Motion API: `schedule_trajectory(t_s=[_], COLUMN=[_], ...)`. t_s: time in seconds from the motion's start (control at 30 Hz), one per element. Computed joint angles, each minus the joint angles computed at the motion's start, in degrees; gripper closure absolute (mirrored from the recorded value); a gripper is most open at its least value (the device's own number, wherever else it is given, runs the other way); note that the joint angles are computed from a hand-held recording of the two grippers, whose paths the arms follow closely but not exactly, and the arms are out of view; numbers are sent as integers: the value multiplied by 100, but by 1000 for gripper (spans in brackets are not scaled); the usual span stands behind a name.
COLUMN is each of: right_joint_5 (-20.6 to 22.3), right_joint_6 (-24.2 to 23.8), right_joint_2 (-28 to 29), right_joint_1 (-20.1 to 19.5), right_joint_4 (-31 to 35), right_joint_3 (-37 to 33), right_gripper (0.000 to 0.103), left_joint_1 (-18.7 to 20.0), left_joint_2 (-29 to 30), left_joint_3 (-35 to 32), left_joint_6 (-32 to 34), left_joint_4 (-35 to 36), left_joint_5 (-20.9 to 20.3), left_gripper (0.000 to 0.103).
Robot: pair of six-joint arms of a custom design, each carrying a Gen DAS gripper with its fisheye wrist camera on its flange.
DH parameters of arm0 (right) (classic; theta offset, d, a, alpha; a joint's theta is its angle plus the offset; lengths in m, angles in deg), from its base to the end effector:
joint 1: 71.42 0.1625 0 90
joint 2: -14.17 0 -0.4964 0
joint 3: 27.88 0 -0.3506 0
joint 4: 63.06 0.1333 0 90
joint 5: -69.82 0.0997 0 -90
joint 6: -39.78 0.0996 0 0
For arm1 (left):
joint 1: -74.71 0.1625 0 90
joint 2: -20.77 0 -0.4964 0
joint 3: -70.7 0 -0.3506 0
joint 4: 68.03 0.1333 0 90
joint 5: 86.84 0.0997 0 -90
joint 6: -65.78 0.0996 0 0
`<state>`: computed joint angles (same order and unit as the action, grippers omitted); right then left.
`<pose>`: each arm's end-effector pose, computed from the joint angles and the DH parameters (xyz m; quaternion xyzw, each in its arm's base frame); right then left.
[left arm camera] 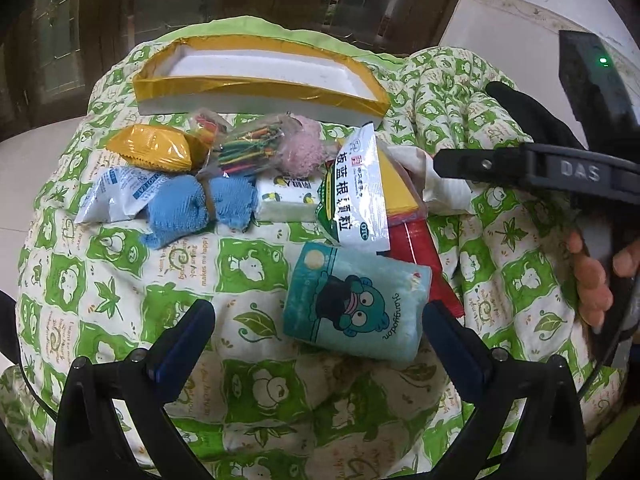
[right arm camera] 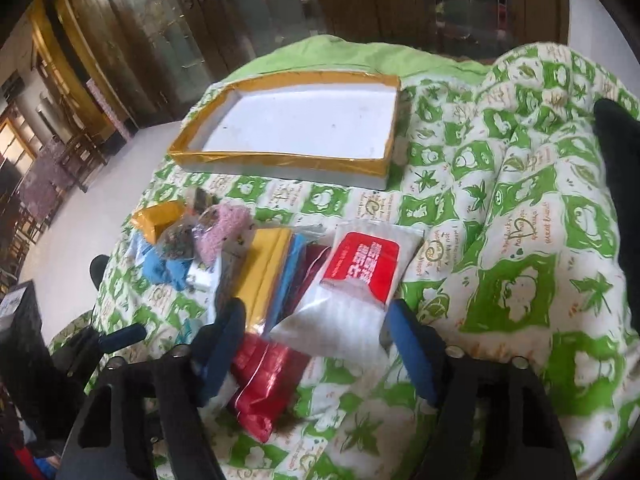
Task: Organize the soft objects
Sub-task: 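Grasp the teal cartoon tissue pack with the left gripper while the right grasps the white-red wipe pack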
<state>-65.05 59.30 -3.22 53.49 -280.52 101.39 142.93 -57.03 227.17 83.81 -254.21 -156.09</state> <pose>0.3138 -0.3396 -0.0557 0.0714 -0.9145 0.2843 0.2790 0.0464 -0.3382 0.2451 0.3052 0.9234 -0.1555 0.1730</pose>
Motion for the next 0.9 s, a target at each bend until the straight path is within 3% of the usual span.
schedule_trajectory(t_s=[0.3,0.63,0.7,0.77,0.9], right_joint_5=[-24,147,181,266,380], right_joint_6=[111,239,278,304,403], right_joint_2=[164,111,95,57,3], right_joint_1=[-107,-303,-345,-422,-591], right_joint_4=[-493,-204,-79,66,315], right_joint_3=[106,1,-52,-98,-191], right_gripper=[29,29,30,31,42], left_joint_1=[-103,-21,24,75,199], left_joint_2=[381,572,537,512,449], left_joint_3=[29,-53,-71,-129,-241], left_joint_6=[202,224,217,199,144], left_joint_4=[-106,-129,-113,-24,195], left_joint_5=[114,46,-19,-92,-223], left_gripper=[0,0,2,10,16])
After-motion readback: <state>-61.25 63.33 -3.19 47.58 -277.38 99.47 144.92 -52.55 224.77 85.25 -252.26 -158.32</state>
